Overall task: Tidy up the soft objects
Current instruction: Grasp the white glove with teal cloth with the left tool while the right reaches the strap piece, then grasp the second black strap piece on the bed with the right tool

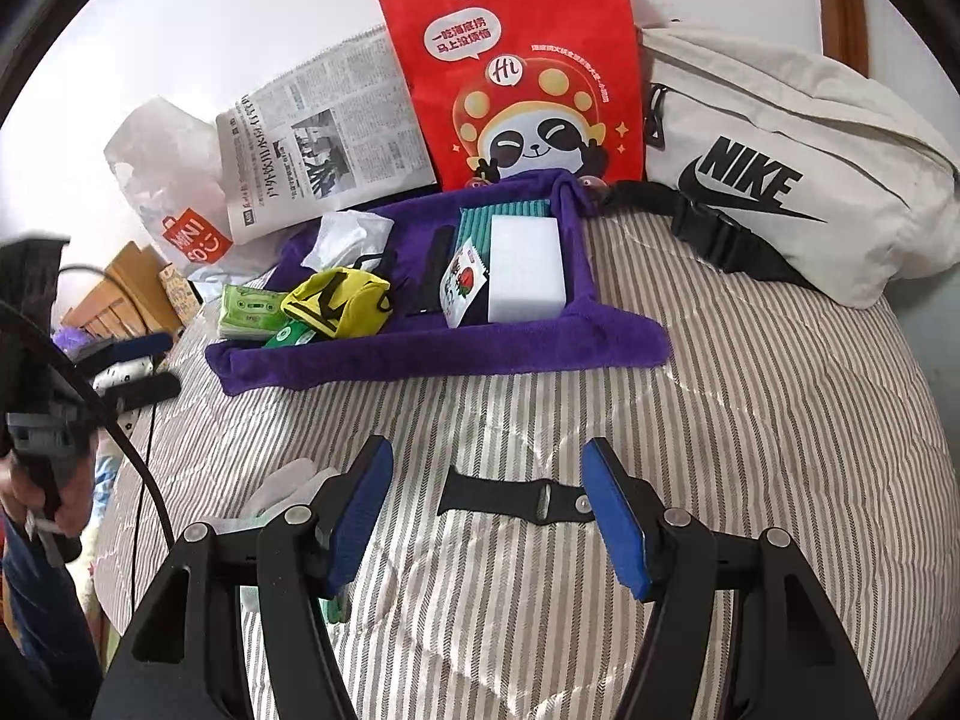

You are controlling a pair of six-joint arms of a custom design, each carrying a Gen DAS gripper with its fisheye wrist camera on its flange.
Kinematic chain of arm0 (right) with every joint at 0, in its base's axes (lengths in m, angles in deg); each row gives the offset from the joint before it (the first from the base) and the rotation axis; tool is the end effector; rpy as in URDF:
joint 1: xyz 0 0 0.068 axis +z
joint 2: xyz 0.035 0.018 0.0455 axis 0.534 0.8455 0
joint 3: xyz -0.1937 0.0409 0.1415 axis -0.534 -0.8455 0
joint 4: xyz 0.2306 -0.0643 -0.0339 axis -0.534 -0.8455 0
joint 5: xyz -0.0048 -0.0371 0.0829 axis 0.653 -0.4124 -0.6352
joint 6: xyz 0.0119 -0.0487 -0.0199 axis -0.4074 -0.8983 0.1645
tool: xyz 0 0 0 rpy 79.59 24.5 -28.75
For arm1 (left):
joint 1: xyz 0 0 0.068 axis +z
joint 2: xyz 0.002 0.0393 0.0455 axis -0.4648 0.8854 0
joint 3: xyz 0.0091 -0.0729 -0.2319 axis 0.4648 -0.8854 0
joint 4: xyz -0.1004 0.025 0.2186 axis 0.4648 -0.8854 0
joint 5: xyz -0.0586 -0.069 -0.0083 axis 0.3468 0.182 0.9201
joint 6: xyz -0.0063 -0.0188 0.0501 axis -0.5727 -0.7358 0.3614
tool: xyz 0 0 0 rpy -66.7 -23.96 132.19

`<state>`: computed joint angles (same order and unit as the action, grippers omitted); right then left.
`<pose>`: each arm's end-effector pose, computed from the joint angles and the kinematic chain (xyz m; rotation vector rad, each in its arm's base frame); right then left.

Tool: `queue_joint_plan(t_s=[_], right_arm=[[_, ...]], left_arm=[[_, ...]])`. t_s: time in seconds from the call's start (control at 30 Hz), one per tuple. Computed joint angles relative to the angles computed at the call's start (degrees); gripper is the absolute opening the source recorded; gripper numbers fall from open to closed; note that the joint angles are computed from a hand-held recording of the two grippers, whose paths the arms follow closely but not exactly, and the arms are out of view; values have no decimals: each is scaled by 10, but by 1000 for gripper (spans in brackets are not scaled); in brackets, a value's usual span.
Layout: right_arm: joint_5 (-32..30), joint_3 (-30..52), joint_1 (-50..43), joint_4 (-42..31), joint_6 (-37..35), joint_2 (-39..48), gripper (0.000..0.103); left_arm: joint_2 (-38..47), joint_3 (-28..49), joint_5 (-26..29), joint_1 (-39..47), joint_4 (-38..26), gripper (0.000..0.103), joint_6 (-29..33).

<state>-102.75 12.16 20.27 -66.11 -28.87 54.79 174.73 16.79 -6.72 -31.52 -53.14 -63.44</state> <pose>0.2285 -0.0333 0.0761 -0.1926 2.4806 0.3806 0.2404 -0.0258 0.0856 0.4123 2.4549 -0.3041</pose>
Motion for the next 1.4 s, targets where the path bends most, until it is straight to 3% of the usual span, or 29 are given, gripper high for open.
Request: queue_joint_plan(t_s=[0.1,0.27,0.53,0.67,0.83,0.87,0.9,0.93,0.97,1.13,1.2,1.4], right_arm=[[4,-11,-3,0,-4,-13,65],[9,-23,-26,-10,-24,-33,65],[20,-33,-87,-26,-57,-31,65],[33,-35,-92,-15,-63,-8,65],[50,-34,-84,3,-65,19,65],[49,-31,-83,3,-65,26,65],[52,-29,-78,8,-64,33,65],[55,-28,-72,13,-61,38,65],[59,-25,-62,22,-57,51,65],[83,2,-8,53,-41,118,65],[107,12,19,72,-44,145,65],[200,48,78,113,-63,216,65]], left_arm=[[-1,-53,14,-8,40,100,14],[71,-95,-13,-74,150,100,6],[207,-47,2,-124,197,100,21],[251,-41,-47,-182,223,100,18],[267,-57,-102,-220,259,82,-26],[263,-61,-105,-220,259,75,-36],[252,-71,-103,-217,263,51,-45],[241,-81,-92,-211,267,37,-52],[235,-86,-82,-205,271,30,-63],[228,-91,-49,-152,260,25,-93],[218,-98,-65,-134,257,25,-95],[196,-97,-38,-45,209,25,-62]])
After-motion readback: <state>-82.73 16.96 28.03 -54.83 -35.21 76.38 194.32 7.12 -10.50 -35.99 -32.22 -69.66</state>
